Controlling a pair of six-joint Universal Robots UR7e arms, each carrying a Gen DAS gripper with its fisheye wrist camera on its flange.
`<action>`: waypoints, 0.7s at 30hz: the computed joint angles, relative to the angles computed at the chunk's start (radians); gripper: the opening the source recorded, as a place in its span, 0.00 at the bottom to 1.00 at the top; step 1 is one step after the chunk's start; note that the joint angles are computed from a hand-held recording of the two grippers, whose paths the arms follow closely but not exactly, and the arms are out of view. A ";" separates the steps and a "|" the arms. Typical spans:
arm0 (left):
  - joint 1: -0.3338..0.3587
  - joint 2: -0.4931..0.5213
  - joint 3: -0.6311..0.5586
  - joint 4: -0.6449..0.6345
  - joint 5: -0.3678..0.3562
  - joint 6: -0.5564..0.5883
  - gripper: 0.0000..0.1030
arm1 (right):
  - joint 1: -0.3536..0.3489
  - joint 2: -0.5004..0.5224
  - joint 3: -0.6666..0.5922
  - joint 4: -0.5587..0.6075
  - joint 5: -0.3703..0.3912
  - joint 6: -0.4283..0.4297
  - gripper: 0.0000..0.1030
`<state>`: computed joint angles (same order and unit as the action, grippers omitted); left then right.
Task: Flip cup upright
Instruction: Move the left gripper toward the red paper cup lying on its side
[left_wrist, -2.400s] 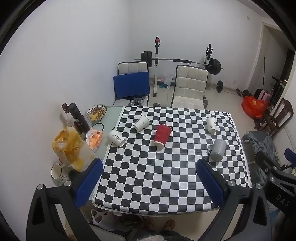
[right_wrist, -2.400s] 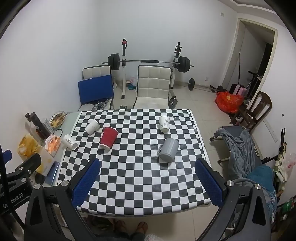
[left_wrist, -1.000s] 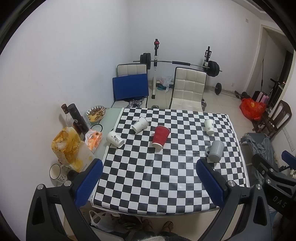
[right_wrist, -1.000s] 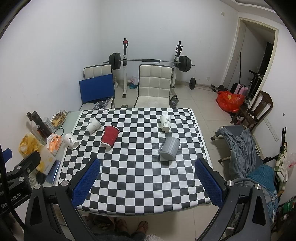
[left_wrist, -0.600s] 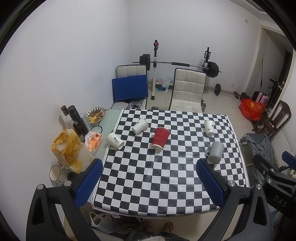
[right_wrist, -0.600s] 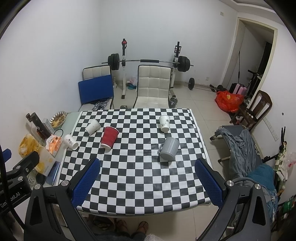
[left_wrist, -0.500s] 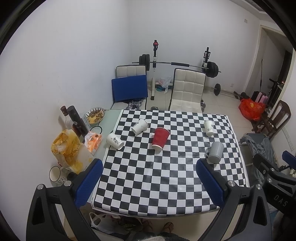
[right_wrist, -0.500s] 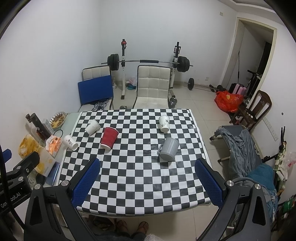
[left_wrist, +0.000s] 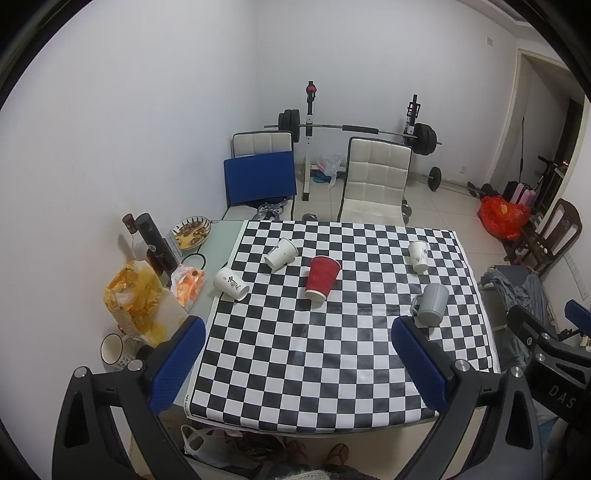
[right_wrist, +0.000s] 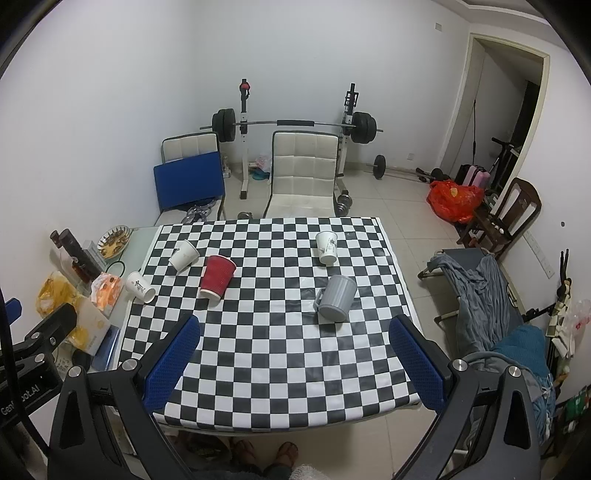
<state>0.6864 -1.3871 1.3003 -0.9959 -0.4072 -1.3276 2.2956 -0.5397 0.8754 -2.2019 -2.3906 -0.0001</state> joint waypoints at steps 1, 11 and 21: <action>0.000 0.000 -0.001 -0.002 0.000 0.001 1.00 | -0.001 -0.004 0.006 -0.001 0.001 0.001 1.00; 0.044 0.098 -0.147 0.115 -0.001 -0.055 1.00 | -0.022 -0.004 -0.011 0.055 0.025 0.007 1.00; 0.139 0.159 -0.098 0.189 -0.037 -0.167 1.00 | -0.142 0.026 0.035 0.121 0.097 0.020 1.00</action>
<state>0.8252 -1.2278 1.2019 -0.8066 -0.4444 -1.4942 2.1537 -0.5141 0.9107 -2.0813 -2.2937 0.0195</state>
